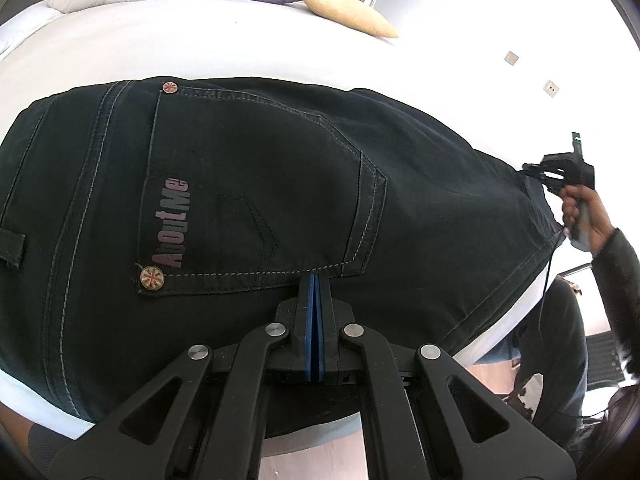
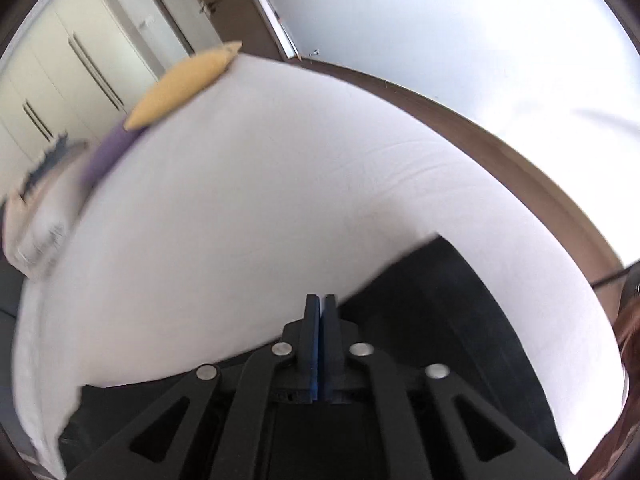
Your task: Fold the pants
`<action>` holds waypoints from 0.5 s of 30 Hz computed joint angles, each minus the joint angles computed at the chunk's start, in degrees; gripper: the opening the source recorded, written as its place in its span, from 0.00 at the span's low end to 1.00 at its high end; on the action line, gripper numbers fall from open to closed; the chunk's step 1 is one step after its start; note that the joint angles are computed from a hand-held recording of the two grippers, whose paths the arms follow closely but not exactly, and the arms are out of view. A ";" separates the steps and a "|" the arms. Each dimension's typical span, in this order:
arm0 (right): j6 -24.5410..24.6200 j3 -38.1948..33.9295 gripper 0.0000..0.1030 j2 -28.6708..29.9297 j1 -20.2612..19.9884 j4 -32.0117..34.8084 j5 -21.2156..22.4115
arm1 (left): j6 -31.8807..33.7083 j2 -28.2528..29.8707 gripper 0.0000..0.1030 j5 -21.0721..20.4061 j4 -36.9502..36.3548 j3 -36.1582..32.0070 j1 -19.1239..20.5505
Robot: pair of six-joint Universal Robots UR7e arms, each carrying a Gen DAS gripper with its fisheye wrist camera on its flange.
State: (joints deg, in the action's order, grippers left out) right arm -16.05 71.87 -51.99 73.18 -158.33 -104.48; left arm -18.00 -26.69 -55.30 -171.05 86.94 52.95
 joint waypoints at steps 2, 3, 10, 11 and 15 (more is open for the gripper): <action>-2.10 7.40 0.10 -4.76 -0.43 2.23 7.62 | -0.09 -0.11 0.00 -0.20 -0.43 0.24 0.08; -3.33 10.15 0.12 -6.43 -0.61 4.90 11.09 | -0.07 -0.09 0.00 -0.10 -0.53 0.33 0.04; -4.71 17.91 0.04 -8.56 -3.96 15.50 17.42 | -0.46 -0.21 0.00 1.17 0.75 0.49 -0.81; -3.77 17.97 0.00 -8.84 -4.55 15.29 17.40 | -0.60 -0.37 0.00 1.29 1.08 0.59 -0.99; -2.89 20.94 0.00 -12.11 -4.84 8.02 11.45 | -0.92 -0.64 0.00 1.98 2.21 0.79 -1.55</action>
